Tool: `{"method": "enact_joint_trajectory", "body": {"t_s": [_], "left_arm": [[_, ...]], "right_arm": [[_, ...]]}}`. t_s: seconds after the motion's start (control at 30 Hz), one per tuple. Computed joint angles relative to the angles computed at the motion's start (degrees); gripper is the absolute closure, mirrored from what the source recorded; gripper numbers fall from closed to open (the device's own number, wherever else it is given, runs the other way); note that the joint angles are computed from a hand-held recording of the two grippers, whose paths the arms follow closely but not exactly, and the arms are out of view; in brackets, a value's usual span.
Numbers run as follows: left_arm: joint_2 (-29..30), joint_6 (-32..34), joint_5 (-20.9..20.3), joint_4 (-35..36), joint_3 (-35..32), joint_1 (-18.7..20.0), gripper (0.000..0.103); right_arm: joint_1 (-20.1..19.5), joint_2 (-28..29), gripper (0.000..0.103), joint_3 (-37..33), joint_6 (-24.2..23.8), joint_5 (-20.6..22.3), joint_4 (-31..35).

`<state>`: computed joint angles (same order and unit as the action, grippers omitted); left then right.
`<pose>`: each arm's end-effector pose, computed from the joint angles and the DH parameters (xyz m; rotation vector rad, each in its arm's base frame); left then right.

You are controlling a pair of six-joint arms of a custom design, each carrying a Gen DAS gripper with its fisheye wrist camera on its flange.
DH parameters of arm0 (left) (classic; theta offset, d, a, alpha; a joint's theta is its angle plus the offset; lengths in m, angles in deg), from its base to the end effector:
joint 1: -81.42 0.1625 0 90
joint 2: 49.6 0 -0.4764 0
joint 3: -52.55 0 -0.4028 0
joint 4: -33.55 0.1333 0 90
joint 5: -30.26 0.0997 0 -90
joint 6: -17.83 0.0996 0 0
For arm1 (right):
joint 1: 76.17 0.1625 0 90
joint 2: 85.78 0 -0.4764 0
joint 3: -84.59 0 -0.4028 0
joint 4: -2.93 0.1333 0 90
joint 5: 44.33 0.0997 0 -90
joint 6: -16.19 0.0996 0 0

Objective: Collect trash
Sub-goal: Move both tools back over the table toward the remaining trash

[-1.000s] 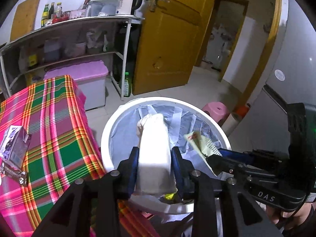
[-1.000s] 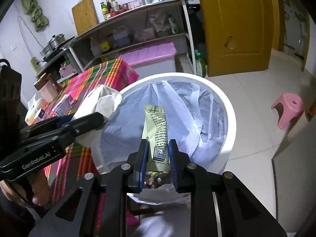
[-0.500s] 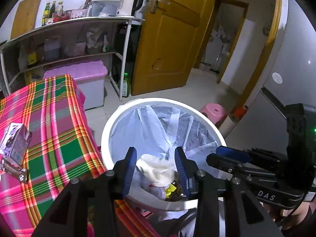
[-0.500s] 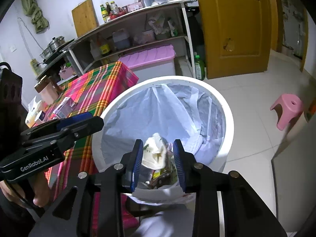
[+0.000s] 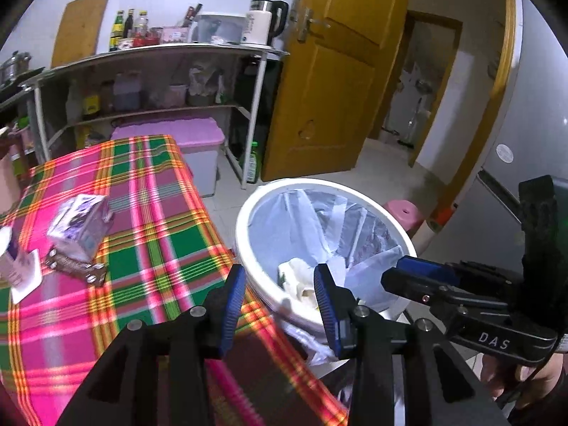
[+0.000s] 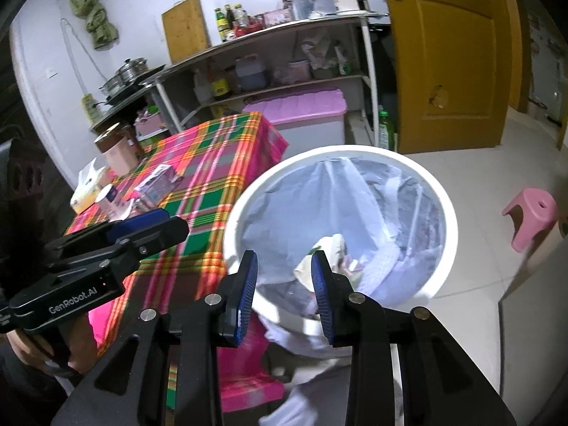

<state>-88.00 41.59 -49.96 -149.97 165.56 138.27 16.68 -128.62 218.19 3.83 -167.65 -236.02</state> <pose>-0.2058 -0.5898 0.0095 1.3716 2.6194 -0.5114 0.1017 -0.4628 0.1245 -0.0731 -2.2648 1.1841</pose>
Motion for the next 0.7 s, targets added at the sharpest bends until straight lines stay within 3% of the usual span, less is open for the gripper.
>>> {"method": "enact_joint_trajectory", "body": {"t_s": [0.13, 0.7], "left_arm": [[-1.7, -0.3, 1.0, -1.5, 1.9, 0.5, 0.063], [-7.4, -2.1, 6.6, -5.7, 6.0, 4.2, 0.063]], "right_arm": [[1.1, 0.9, 0.066, -0.5, -0.4, 0.6, 0.5], [4.7, 4.3, 0.063, -5.9, -3.7, 3.4, 6.4]]}}
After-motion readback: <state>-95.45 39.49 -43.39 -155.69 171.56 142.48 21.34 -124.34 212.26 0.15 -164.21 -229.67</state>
